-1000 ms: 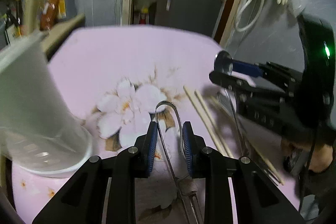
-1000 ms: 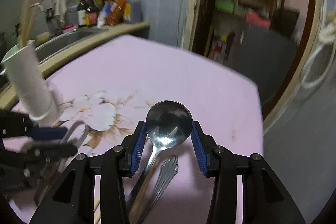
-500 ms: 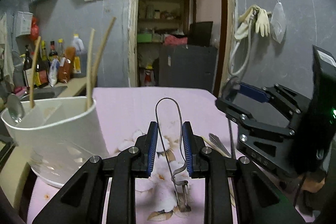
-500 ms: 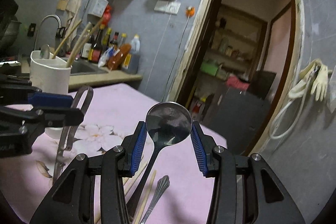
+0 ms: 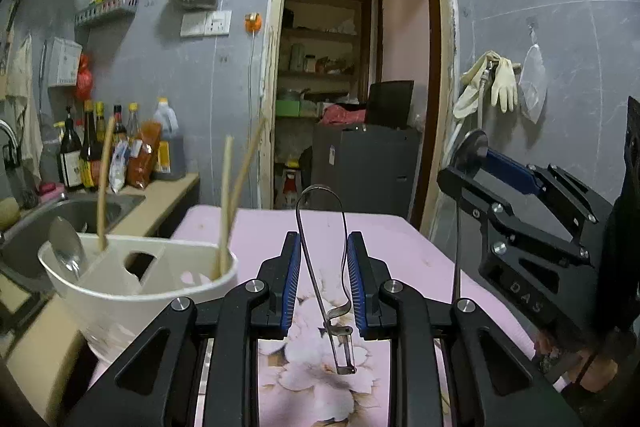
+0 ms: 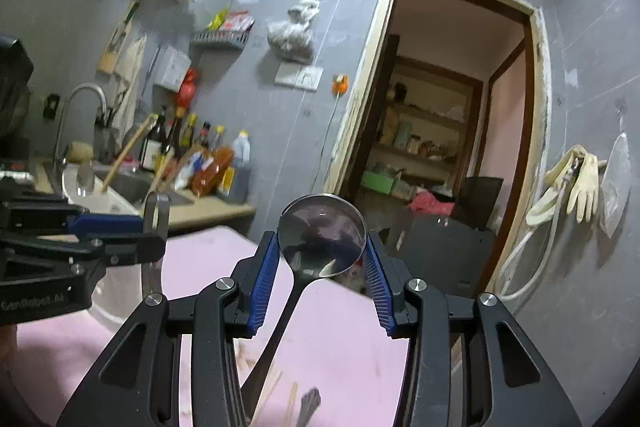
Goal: Organize utensils
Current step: 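Lift the tongs and spoon and carry both over the white holder, then lower the tongs into the holder with the left tool while the right tool drops the spoon in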
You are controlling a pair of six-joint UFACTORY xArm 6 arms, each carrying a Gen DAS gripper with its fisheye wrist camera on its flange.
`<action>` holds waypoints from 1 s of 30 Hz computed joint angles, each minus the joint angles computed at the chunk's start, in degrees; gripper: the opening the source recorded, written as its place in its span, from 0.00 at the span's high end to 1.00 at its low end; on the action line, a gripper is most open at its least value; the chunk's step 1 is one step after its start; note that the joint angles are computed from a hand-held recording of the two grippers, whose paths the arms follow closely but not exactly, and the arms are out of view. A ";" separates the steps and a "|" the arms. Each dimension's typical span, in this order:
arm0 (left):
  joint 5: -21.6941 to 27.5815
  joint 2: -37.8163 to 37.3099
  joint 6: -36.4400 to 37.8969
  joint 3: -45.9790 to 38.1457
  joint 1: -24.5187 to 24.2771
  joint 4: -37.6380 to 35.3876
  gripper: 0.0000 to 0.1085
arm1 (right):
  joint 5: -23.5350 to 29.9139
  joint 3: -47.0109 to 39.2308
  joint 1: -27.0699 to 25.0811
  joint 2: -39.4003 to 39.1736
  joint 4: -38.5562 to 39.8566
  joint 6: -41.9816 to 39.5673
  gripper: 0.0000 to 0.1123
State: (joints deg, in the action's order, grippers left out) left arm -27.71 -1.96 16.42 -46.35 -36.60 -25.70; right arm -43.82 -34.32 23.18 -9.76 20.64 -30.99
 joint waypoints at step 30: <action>7.73 -12.88 -12.74 2.21 23.75 19.76 0.82 | -5.57 -24.81 15.13 17.58 11.98 -4.07 0.64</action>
State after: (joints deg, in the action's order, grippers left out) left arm -19.99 -14.84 3.67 -44.13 -12.85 -5.94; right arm -49.39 -59.12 38.31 7.81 32.61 -35.06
